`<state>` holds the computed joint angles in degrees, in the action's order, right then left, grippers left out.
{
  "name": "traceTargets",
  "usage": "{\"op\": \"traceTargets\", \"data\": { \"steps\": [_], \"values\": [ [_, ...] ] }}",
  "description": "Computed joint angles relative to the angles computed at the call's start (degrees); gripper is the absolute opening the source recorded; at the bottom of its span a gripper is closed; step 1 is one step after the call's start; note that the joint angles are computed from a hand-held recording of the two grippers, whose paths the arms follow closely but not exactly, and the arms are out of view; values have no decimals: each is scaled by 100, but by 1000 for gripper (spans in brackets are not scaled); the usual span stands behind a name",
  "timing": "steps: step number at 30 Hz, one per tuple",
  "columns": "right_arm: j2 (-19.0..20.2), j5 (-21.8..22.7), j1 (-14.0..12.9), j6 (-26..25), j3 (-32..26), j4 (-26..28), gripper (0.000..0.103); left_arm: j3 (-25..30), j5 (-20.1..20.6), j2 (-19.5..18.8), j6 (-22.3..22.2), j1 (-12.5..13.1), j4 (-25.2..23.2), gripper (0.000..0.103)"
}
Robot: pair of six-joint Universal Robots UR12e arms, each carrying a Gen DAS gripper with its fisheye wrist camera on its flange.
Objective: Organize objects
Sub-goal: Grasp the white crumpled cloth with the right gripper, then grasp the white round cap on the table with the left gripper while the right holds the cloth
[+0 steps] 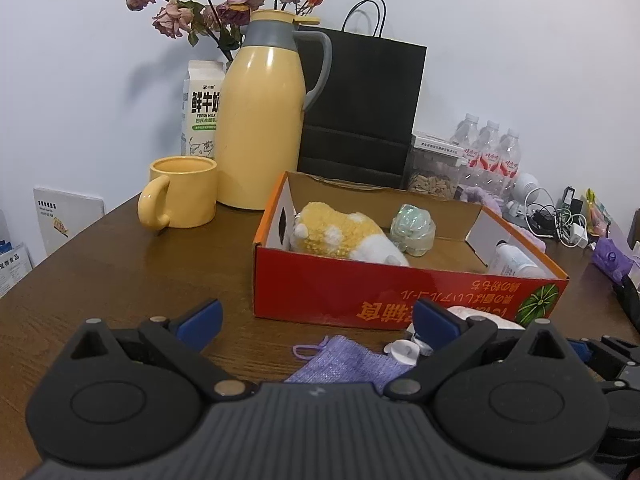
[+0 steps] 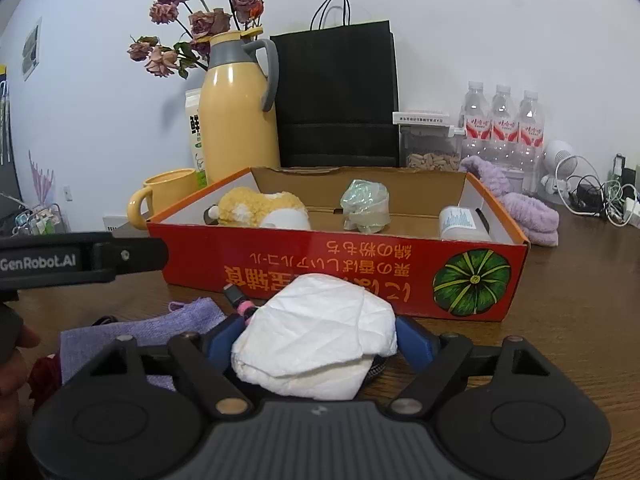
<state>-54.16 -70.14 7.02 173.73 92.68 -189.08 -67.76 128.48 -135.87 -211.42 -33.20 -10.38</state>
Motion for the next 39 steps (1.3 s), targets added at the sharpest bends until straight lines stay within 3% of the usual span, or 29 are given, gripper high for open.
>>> {"op": "traceTargets", "data": {
  "steps": [26, 39],
  "values": [
    [6, 3, -81, 298, 199, -1033, 79, -87, -23, 39, -211, 31, -179, 103],
    [-10, 85, -146, 370, 335, -1489, 79, -223, 188, 200, -419, 12, -197, 103]
  ]
}}
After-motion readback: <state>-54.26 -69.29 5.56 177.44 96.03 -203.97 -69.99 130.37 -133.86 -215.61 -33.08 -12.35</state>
